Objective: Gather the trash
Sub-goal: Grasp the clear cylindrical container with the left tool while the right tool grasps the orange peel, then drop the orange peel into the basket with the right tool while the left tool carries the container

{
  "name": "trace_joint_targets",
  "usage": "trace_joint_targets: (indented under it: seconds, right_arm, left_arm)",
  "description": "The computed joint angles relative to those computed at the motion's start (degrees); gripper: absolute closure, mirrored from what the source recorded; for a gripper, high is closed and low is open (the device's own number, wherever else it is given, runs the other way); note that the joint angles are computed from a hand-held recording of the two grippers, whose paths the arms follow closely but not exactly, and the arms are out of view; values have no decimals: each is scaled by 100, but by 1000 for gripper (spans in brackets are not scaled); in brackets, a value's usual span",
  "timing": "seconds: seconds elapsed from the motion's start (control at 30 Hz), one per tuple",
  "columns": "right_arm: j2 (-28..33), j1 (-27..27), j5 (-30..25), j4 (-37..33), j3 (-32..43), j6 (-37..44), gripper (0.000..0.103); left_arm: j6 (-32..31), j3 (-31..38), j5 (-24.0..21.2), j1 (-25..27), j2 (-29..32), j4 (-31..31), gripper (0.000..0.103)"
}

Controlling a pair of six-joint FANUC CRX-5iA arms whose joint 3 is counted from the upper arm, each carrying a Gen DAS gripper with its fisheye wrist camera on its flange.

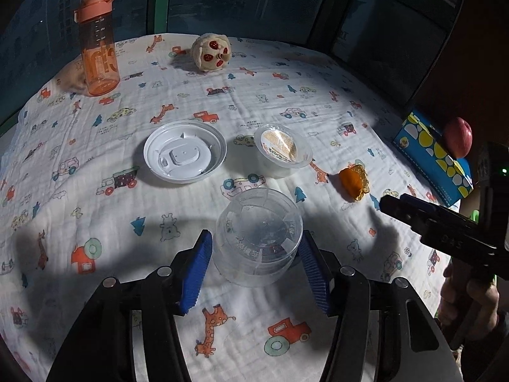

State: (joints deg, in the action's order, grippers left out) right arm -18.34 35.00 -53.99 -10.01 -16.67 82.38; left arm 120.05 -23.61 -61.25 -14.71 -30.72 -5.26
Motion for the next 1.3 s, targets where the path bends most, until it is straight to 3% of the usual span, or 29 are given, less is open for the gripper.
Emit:
trace_joint_targets:
  seconds: [0.33,0.8,0.97,1.3]
  right_arm:
    - [727,13,81,12,352,282,49]
    - [691,342,319,664,98,-68,72]
    - [403,365,293,668,-36,-166,73]
    - [-748,560,72,1068,-621,-702,73]
  left_arm:
    - [-148,-100,-34,228,-189,121,49]
    - [-132,-106,-98,257,-208,107,49]
    - [2,12,-126,74,-162,-19,49]
    - [346,387,-74,-612,90,-289,49]
